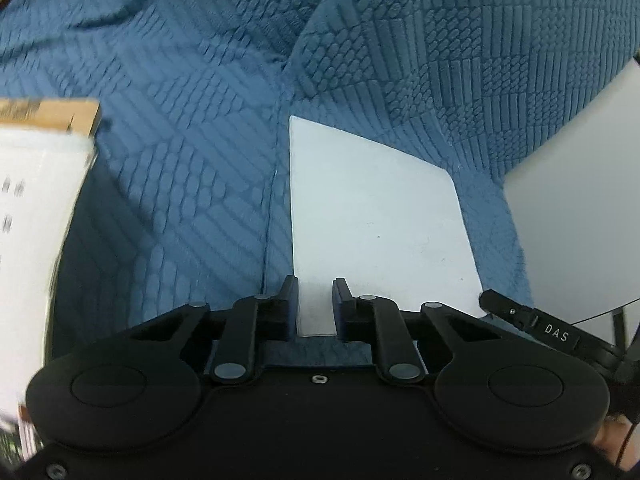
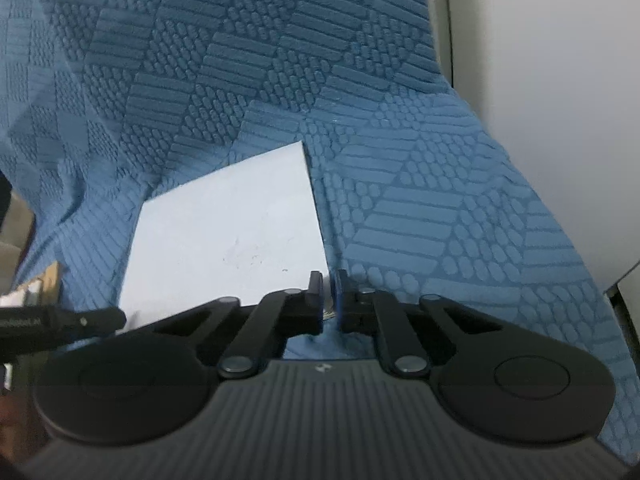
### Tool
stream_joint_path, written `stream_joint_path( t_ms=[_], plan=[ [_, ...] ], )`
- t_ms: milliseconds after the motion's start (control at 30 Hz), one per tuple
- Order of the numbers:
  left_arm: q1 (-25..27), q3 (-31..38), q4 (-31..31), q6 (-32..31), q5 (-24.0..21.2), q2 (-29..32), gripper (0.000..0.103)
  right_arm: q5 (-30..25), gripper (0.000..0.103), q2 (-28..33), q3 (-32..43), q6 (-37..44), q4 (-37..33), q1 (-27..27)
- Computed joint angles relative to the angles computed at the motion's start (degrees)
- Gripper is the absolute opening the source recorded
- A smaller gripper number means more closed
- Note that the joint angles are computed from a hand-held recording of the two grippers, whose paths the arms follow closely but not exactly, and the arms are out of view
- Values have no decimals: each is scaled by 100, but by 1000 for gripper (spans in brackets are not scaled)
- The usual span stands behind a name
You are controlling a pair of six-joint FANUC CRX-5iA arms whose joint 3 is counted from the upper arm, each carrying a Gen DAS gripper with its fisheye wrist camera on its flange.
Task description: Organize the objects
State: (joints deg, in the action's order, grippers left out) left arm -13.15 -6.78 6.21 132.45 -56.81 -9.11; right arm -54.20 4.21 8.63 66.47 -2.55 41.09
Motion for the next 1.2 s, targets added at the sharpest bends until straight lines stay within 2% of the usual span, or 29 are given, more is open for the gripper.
stream_joint_path(
  t_ms=[167,233,300,333,467,567,667,800,867,933,1000,1133,1200],
  plan=[
    [66,-297,391,-131,50,-232,13,-201,6,-217,1,153,-222,-90],
    [104,-441,645,-237,113,-347,9,-293,3,-326,-32,210,-307,-106],
    [186,-704,1138,-491,292,-482,9,-567,3,-382,104,380,-894,-292],
    [152,-714,1182,-546,264,-512,9,-670,3,-407,131,372,-980,-317],
    [-11,-742,1198,-614,171,-568,9,-713,3,-624,-136,218,-733,-139],
    [-167,-528,741,-347,-20,-545,10,-623,3,-769,-282,52,-744,-87],
    [-141,-490,667,-312,23,-581,14,-486,6,-846,-388,-286,-702,8],
    [-163,-200,243,-283,-11,-459,19,-250,7,-824,-458,-651,-509,224],
    [-57,-222,382,-497,81,-385,19,-148,13,-690,-379,-692,-414,304],
    [-44,-204,350,-534,101,-320,21,-15,24,-573,-316,-774,-313,317],
    [-74,-138,208,-459,57,-233,24,135,41,-444,-280,-769,-177,293],
    [-54,-201,282,-548,146,-112,25,116,40,-93,-32,-312,-116,139],
    [-79,-294,297,-484,286,-126,29,21,40,46,91,-9,-153,80]
  ],
)
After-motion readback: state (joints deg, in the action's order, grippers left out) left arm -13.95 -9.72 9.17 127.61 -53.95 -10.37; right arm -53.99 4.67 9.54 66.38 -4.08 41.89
